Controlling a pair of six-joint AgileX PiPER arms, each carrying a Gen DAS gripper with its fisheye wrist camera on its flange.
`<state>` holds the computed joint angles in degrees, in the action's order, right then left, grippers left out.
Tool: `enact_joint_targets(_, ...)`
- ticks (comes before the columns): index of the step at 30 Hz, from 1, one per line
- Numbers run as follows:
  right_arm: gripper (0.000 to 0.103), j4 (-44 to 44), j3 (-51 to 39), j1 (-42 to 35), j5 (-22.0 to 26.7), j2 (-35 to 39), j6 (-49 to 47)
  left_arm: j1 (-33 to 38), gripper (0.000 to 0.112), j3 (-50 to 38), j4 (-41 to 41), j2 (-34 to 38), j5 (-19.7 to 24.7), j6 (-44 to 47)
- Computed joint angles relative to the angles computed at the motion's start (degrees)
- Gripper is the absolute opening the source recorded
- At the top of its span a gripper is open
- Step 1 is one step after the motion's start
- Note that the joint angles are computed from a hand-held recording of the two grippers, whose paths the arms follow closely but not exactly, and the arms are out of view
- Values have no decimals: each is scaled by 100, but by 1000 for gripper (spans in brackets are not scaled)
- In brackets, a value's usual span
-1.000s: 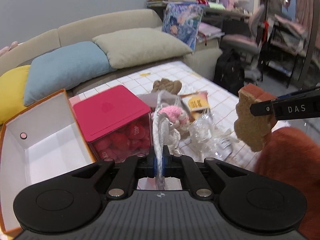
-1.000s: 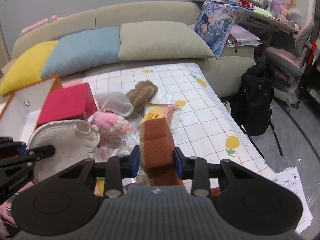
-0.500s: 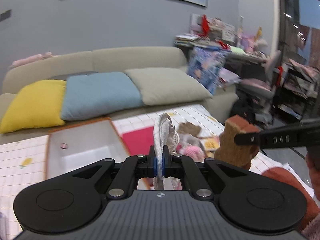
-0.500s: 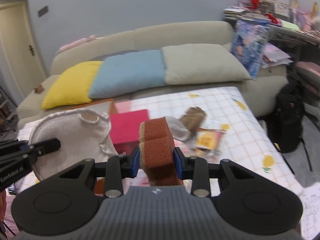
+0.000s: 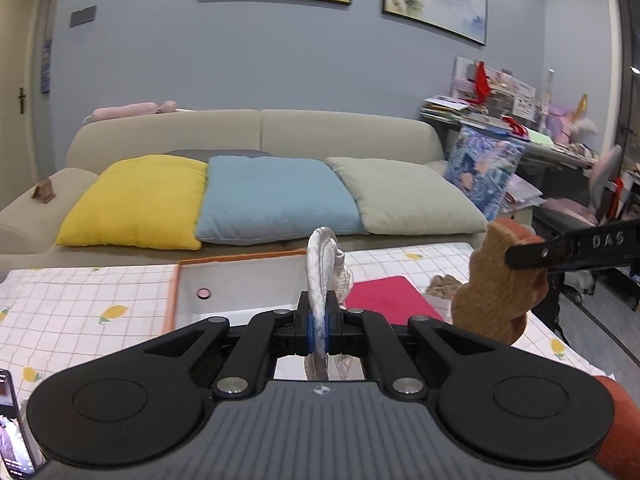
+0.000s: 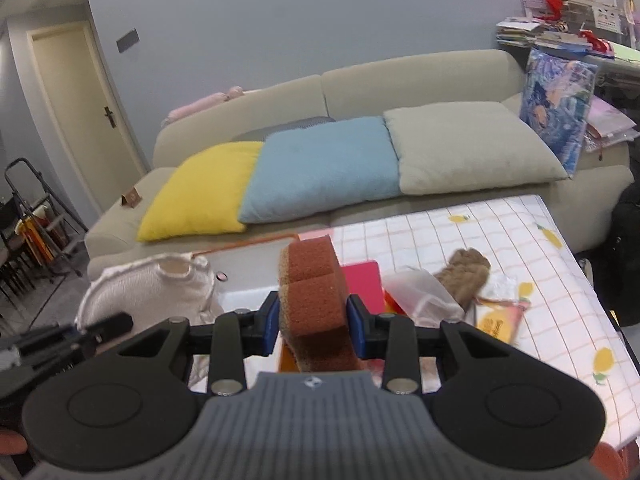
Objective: Organize soft objects
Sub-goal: 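Carry the sponge block and white pad over the orange box with both grippers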
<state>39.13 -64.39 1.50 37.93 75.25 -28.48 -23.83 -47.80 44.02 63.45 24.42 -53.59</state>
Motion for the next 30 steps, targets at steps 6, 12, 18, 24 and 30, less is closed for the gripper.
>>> enact_joint_targets(6,34,-254,-373,241,-81,245,239,256,5,301,-155,-286,-159,121)
enact_joint_targets(12,34,-1088,-462,380,-64,904,981,317,5,396,-307,-382,-192,298)
enact_joint_targets(18,34,-542,-642,395,-7,778,538,524,5,248,-425,-193,-171,526)
enact_joint_targets(24,34,106,-1219,773,263,1235,108,904,5,133,-490,45,-256,808)
enact_joint_targets(30,34,-66,-1633,1462,389,2028,446,1202,5,15,-790,501,-185,1326)
